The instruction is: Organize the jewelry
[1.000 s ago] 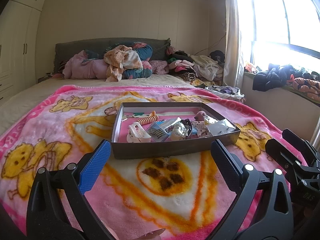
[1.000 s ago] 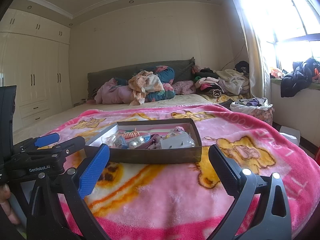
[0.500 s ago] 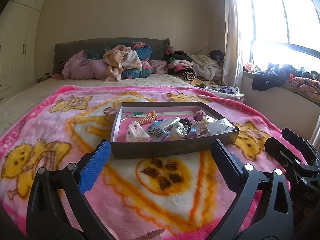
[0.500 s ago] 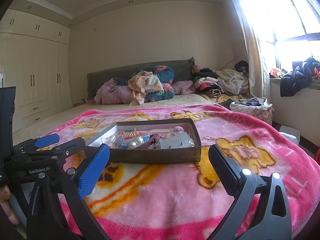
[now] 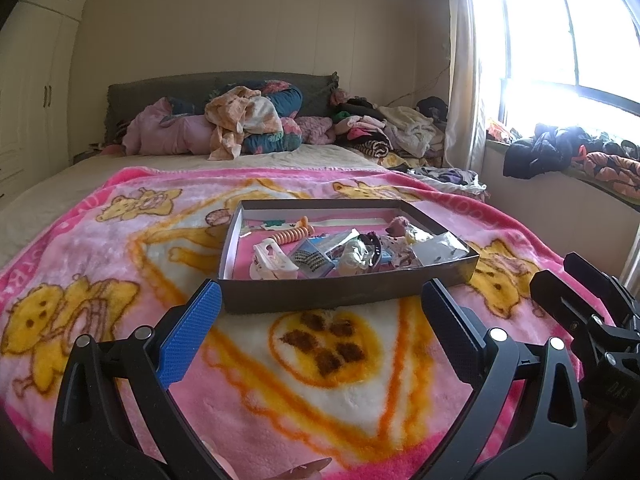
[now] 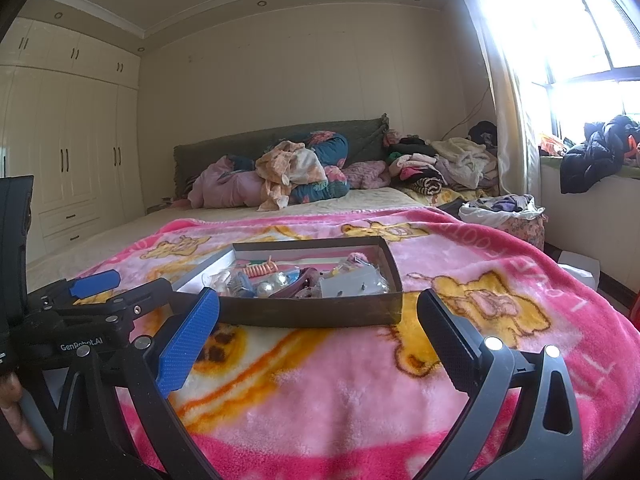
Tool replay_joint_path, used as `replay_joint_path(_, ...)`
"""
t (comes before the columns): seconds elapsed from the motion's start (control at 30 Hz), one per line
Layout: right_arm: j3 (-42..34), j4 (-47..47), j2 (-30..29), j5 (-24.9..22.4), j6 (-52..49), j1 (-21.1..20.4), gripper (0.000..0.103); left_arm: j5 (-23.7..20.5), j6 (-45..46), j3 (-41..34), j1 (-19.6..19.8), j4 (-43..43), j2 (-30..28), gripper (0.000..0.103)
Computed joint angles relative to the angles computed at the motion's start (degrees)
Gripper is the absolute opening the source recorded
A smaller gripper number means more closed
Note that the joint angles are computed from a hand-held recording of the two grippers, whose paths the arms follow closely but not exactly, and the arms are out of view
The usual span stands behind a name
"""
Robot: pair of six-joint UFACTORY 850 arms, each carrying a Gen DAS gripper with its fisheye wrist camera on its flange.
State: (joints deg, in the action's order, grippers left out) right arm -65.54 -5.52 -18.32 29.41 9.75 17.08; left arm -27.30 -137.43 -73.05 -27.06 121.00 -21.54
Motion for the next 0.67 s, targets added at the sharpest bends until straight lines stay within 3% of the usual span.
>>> replay_joint_path(0.17, -0.03, 0.4, 0.17, -0.42, -0.1, -0.2, 0.097, 1.23, -0.79, 0.33, 0.25, 0.24, 0.11, 0.092)
replay_joint_path(0.43, -0.6, -2.92, 0.26, -1.64, 4.75, -1.2, 0.097, 2.97, 6.99, -2.04, 0.86, -8.46, -1.39, 0.092)
replay_joint_path(0.53, -3.51, -5.65, -0.65, -6.12, 8.45, -2.93, 0.097, 4.69, 11.76, -3.86, 2.48, -15.09, -2.37, 0.092)
replay_joint_path(0.6, -6.91, -1.3, -2.12, -11.13, 4.65, -4.36, 0.097, 4.45, 18.06, -5.35, 3.75, -22.4, -3.18, 0.092)
replay_joint_path(0.67, -13.41, 3.5, -5.62, -19.51, -0.06, -7.13, 0.097, 3.62, 23.74, -6.98, 5.91, -29.79, -4.1, 0.092)
